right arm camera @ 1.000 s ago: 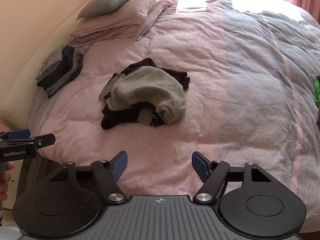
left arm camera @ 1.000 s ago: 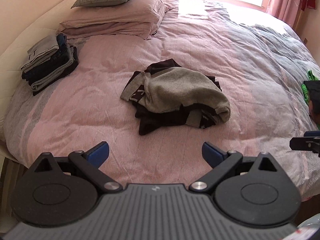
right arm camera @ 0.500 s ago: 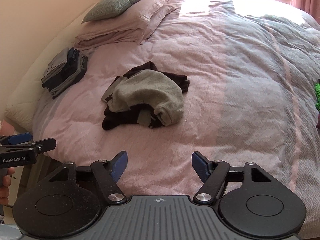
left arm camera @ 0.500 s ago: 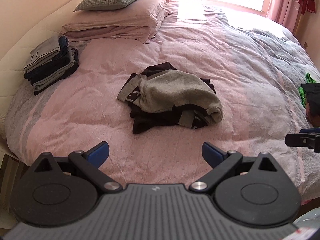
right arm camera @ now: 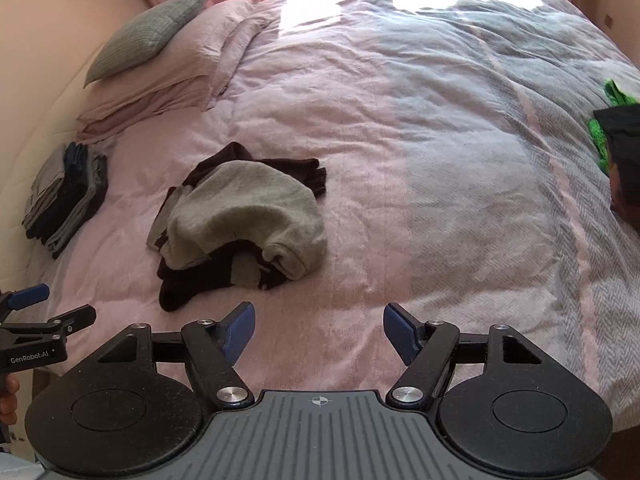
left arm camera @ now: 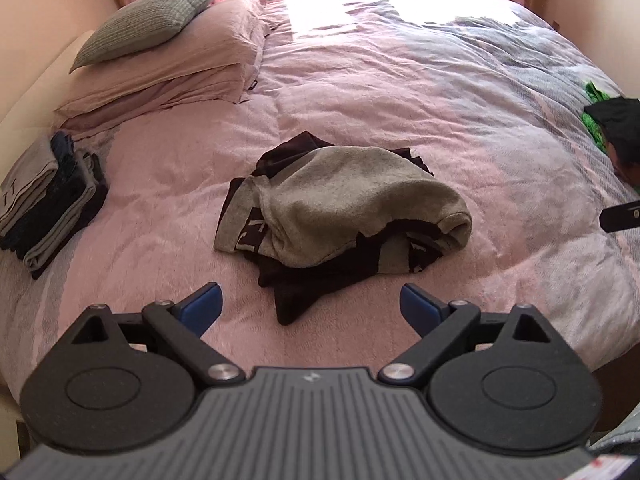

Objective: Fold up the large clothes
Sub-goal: 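Grasp the sweater edge with the left tool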

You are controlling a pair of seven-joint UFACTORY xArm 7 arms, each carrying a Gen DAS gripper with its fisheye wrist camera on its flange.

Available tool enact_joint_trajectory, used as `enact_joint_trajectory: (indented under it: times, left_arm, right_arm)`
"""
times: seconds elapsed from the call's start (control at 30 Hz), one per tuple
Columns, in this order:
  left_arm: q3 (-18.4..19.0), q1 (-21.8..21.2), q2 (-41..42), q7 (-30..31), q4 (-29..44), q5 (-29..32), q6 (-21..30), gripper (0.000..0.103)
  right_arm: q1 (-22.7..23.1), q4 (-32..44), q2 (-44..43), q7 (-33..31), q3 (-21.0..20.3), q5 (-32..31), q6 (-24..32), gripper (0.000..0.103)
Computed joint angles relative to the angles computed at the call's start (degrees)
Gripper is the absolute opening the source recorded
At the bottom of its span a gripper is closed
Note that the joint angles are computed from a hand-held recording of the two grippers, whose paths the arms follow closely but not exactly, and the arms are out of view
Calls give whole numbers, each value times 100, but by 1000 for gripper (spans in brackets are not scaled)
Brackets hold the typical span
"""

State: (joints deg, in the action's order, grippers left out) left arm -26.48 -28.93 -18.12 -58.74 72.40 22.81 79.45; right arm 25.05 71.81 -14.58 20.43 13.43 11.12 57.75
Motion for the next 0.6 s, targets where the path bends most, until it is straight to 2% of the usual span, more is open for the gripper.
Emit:
enact_joint_trajectory:
  times: [0.13,0.3,0.4,0.53,0.6]
  left_arm:
    - [511,43,-312,1144,-854,-68,-963,85]
    - [787,192,-351,2677,-1785,31,-2274,80]
    - [853,268,-262,3572,-2283,189,-3027,78]
    - [773,463,27,4278,-2750,733,-3795,72]
    - [725,586,212,4455,-2954,1203,-4234,65]
  right_arm:
    - [-33,171,291,1049,309,-519,-20,68]
    - [106,279,547,2281,460,-1023,92,68]
    - [198,270,608,2945,518,-1387,319,68]
    - [274,43,438,3742,546,-1661,686,68]
    - [287,-83,320,4125,563,-1690,903,68]
